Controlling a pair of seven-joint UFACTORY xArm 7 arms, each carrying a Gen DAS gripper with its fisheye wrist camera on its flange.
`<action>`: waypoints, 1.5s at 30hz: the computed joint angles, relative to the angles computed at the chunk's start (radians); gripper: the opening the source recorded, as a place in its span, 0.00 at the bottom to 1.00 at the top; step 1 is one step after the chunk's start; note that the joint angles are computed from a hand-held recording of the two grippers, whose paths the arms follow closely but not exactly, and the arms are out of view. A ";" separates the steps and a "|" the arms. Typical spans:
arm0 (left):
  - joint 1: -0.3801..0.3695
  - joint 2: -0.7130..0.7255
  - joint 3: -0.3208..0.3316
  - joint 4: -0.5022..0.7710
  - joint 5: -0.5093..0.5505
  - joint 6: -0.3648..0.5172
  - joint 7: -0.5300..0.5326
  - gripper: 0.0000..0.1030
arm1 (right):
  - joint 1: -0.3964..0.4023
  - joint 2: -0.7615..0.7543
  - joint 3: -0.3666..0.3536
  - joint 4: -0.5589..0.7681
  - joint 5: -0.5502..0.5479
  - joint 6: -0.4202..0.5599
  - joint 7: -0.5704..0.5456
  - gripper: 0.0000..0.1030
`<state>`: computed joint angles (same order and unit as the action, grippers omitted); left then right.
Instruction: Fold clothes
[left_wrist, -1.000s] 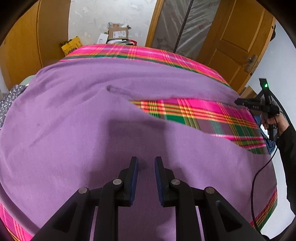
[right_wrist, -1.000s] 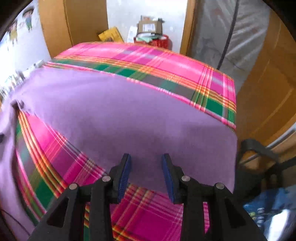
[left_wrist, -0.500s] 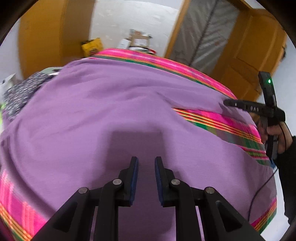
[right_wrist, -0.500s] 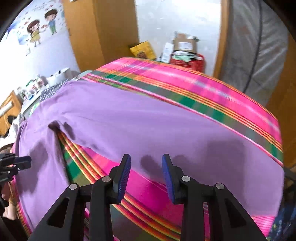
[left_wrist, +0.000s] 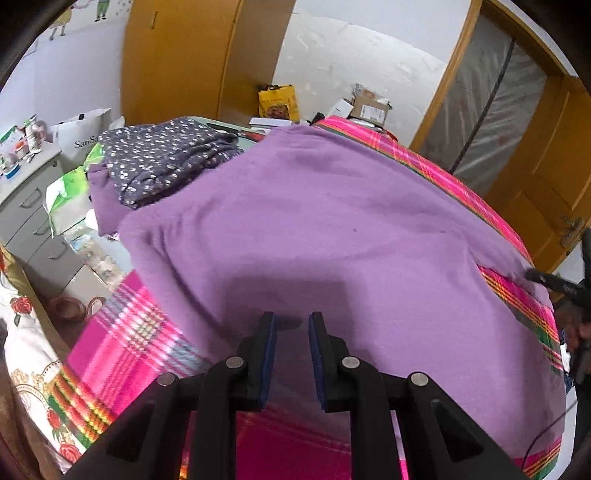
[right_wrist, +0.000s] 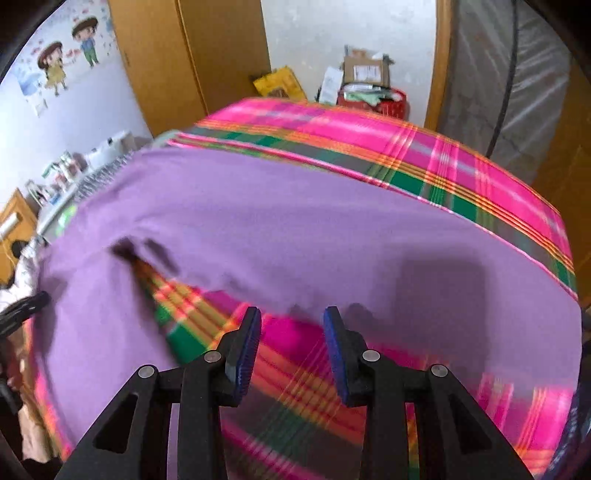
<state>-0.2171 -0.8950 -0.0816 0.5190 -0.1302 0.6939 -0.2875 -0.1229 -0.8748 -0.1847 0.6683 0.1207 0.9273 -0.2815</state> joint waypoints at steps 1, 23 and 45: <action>0.000 -0.005 0.009 -0.002 0.001 0.004 0.007 0.18 | -0.007 -0.060 0.006 -0.022 0.006 0.022 0.011 0.35; -0.169 -0.085 -0.062 -0.012 -0.074 0.101 0.049 0.18 | -0.247 -0.946 -0.127 -0.244 -0.293 0.631 0.216 0.36; -0.262 -0.015 -0.143 0.042 -0.072 0.089 0.016 0.18 | -0.131 -1.045 -0.049 -0.313 -0.185 0.580 0.375 0.47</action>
<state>-0.4790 -0.9096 -0.2250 0.5606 -0.2020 0.7824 -0.2714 -0.2544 -1.9202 -0.2341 0.3553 -0.0641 1.5070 0.0934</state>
